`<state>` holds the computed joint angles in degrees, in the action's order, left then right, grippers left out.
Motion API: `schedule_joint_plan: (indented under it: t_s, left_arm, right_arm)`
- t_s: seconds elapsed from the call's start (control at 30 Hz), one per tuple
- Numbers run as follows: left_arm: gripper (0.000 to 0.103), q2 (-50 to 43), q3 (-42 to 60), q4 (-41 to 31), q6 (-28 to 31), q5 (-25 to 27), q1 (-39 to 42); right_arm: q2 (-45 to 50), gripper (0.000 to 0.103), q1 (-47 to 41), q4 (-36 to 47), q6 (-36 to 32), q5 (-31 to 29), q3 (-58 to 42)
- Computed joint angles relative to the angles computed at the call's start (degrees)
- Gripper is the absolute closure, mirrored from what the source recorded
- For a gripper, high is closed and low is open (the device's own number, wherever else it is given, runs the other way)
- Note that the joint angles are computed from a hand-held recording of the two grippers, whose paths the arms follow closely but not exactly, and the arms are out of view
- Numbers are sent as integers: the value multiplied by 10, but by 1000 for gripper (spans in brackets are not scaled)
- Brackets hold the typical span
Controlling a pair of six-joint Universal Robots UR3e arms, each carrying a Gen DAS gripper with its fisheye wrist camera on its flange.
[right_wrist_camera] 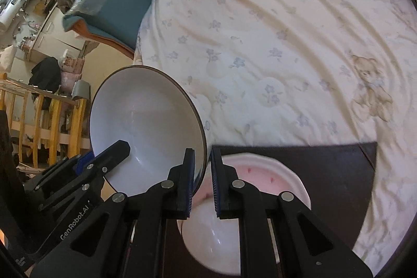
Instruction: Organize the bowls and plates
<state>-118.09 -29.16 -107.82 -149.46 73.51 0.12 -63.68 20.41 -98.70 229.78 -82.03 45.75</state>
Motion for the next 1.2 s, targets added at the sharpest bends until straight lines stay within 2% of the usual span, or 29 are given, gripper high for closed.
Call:
schedule_joint_plan:
  t_s: [0.27,0.43,0.5,0.73,1.03,1.2]
  left_arm:
    - [93,134,-122,-26,46,-35,13]
    - [93,262,-277,34,96,-50,16]
    - [93,287,-310,45,102,-59,22]
    - [93,318,-386,70,99,-57,19]
    - [93,329,-452,87,114,-79,35]
    - [93,313,-448,89,108,-90,40]
  right_arm:
    - [-146,89,38,-52,54,-35,165]
    - [-245,88,80,-106,98,-71,282]
    - [-276,89,97,-132,118,-82,325]
    - [-323,88,135,-186,159,-112,417]
    - [-329,88,145,-185,157,-129,443]
    - [-326,87,145,-193,142,-134,446]
